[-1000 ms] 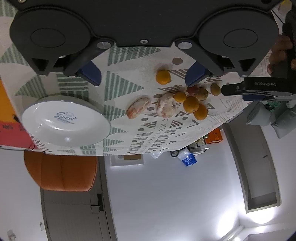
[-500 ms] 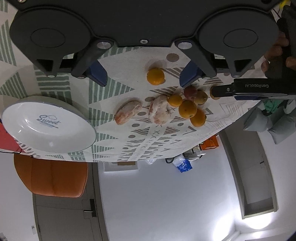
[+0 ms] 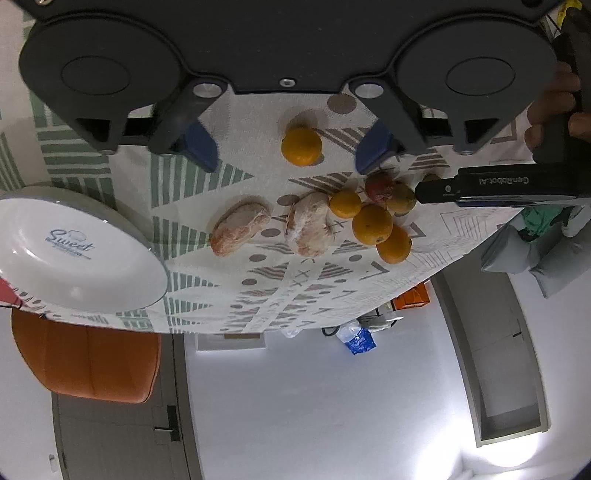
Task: Organize fruits
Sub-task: 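Grasp a brown kiwi-like fruit with the left tool while the right tool grasps a small orange, then carry both fruits to the white plate and open both tools to drop them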
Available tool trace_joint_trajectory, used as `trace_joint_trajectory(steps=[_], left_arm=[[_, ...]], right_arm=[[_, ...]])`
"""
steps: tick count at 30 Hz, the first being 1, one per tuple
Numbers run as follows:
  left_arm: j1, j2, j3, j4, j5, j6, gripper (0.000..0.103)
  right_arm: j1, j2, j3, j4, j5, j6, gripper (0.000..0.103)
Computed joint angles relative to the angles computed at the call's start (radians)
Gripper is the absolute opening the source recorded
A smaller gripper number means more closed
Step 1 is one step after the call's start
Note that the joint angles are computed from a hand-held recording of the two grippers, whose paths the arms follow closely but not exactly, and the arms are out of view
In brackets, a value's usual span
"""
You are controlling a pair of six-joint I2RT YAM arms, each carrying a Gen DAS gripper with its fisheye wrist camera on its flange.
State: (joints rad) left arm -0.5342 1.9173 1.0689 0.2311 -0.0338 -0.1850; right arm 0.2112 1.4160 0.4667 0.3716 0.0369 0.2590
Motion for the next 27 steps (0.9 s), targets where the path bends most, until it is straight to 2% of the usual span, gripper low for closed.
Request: trace_joint_trajectory(steps=[1,3,4,5,6,11,18,27], left_arm=[[0.003,0.0,-0.005,0.011,0.014,0.001,0.056],[0.012,0.002,-0.011,0.021,0.039,-0.004,0.042],[0.017,0.002,-0.014,0.029,0.052,-0.009,0.038],[0.022,0.001,-0.013,0.026,0.069,-0.013,0.028],[0.026,0.001,-0.007,0.016,0.083,-0.019,0.025],[0.004,-0.023,-0.01,-0.006,0.04,-0.025,0.025],[-0.039,-0.072,-0.026,0.001,-0.011,-0.018,0.025],[-0.089,-0.05,0.074,-0.035,-0.06,-0.007,0.025]], right_arm=[[-0.006,0.014,0.011,-0.011,-0.016,0.003,0.065],[0.003,0.031,0.021,-0.011,0.0,-0.006,0.056],[0.005,0.032,0.028,-0.023,0.002,-0.015,0.041],[0.002,0.031,0.032,-0.028,-0.011,-0.021,0.028],[-0.006,0.033,0.034,-0.029,-0.031,-0.022,0.025],[-0.03,0.008,-0.016,0.032,-0.077,-0.005,0.023],[-0.063,-0.11,-0.072,0.039,-0.076,-0.018,0.023],[-0.129,-0.178,-0.096,0.037,-0.084,-0.027,0.023]])
